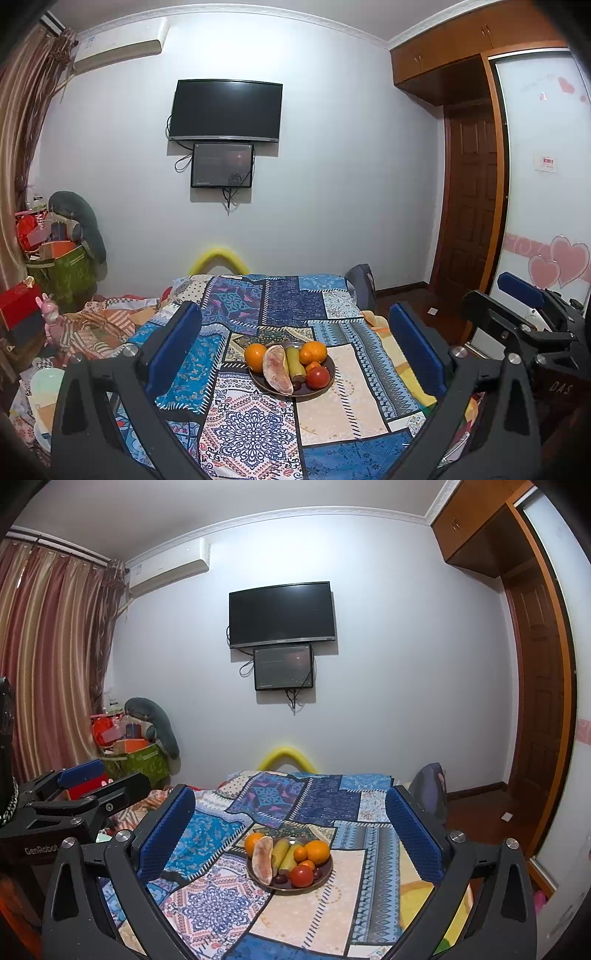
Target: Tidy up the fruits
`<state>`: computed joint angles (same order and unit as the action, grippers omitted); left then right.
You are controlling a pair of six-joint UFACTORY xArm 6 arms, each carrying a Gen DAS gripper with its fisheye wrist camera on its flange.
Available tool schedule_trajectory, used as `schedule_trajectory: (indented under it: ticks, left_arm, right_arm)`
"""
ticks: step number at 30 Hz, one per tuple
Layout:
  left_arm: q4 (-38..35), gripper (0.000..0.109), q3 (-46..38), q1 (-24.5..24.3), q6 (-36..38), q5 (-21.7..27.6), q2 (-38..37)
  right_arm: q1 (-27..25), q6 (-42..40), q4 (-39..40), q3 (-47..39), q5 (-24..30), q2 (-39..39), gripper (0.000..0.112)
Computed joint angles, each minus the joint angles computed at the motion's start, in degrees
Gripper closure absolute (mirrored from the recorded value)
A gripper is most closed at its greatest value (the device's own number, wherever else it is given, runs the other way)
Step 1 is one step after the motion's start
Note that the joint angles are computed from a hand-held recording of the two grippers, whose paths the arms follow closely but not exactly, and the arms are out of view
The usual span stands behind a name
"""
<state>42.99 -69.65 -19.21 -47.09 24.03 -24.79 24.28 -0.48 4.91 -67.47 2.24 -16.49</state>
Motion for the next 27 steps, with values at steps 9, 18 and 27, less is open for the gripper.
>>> schedule_trajectory:
  ticks: [9,18,27]
  left_arm:
    - [-2.0,0.006,0.4,-0.3,2.2,-0.6,-0.1]
    - [-2.2,0.006,0.4,-0.6,2.5,-0.3,-0.3]
    - [-1.7,0.006,0.2,-0.8,2.6,0.1,-0.1]
  right_arm:
    - [0.1,-1.3,1.5,-0.1,0.0,-0.1,0.010]
    - [-0.2,-0.4,0.9,-0.6,0.5,0.1,0.010]
    - [-0.3,-0.3,1.0,-1.2,1.1,0.6,0.010]
